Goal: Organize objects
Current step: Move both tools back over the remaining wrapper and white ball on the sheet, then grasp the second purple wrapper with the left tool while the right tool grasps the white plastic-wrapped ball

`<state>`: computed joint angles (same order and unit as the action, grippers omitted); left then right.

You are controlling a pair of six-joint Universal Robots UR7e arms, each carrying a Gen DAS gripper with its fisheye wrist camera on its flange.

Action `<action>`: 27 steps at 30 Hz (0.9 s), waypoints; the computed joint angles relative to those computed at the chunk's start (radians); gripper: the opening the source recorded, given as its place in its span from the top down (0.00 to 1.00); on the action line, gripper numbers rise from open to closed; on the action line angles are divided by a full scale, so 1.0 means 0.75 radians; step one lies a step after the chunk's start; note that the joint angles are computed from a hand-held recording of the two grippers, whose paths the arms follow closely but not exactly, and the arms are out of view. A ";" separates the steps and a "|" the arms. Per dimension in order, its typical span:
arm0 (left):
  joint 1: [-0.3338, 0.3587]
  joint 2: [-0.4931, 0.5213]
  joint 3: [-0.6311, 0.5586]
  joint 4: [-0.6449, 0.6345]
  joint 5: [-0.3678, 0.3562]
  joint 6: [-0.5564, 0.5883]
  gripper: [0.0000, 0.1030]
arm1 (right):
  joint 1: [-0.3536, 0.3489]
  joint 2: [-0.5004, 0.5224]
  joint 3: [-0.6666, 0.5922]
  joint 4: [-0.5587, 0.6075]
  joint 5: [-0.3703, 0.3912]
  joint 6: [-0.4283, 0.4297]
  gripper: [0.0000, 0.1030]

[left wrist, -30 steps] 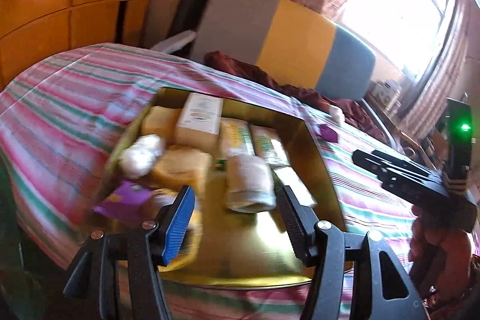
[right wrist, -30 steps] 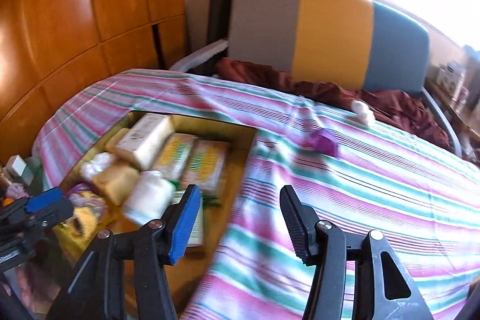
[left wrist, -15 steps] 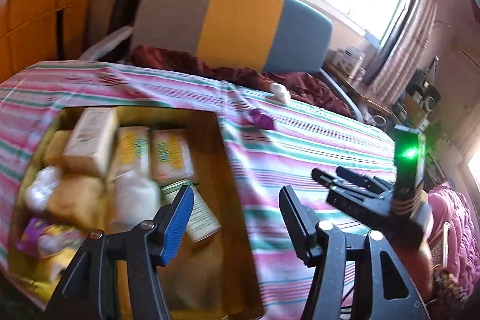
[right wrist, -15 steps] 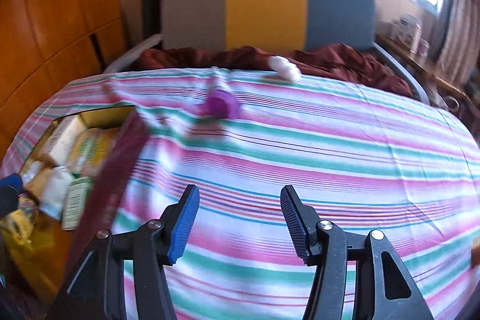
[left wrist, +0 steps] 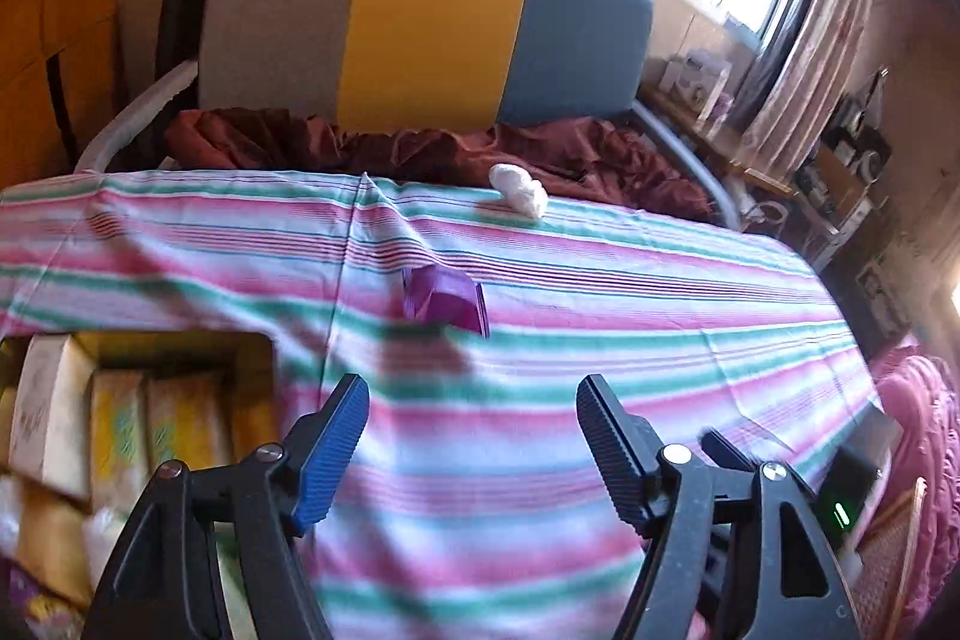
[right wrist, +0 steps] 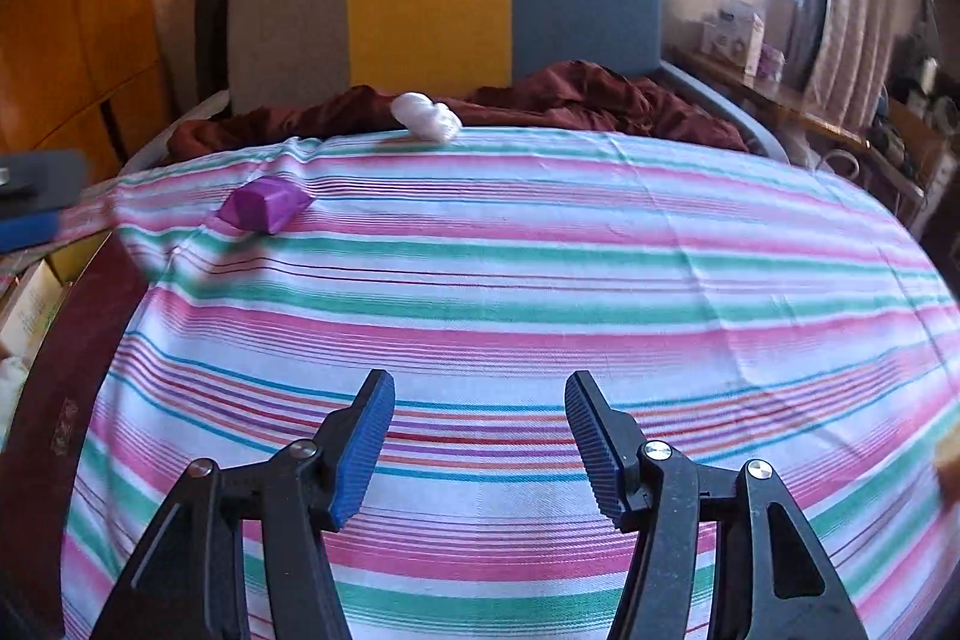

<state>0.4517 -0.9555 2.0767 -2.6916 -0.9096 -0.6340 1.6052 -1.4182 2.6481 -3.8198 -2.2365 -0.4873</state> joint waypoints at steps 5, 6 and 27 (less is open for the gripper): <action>0.075 0.181 -0.173 0.043 0.066 0.064 0.29 | -0.023 -0.005 0.011 -0.033 0.029 0.008 0.42; 0.092 0.226 -0.219 0.086 0.101 0.075 0.29 | -0.023 0.004 0.016 -0.053 0.030 0.002 0.42; 0.118 0.446 -0.229 -0.219 0.206 0.203 0.51 | -0.082 -0.007 0.037 -0.071 0.079 0.027 0.42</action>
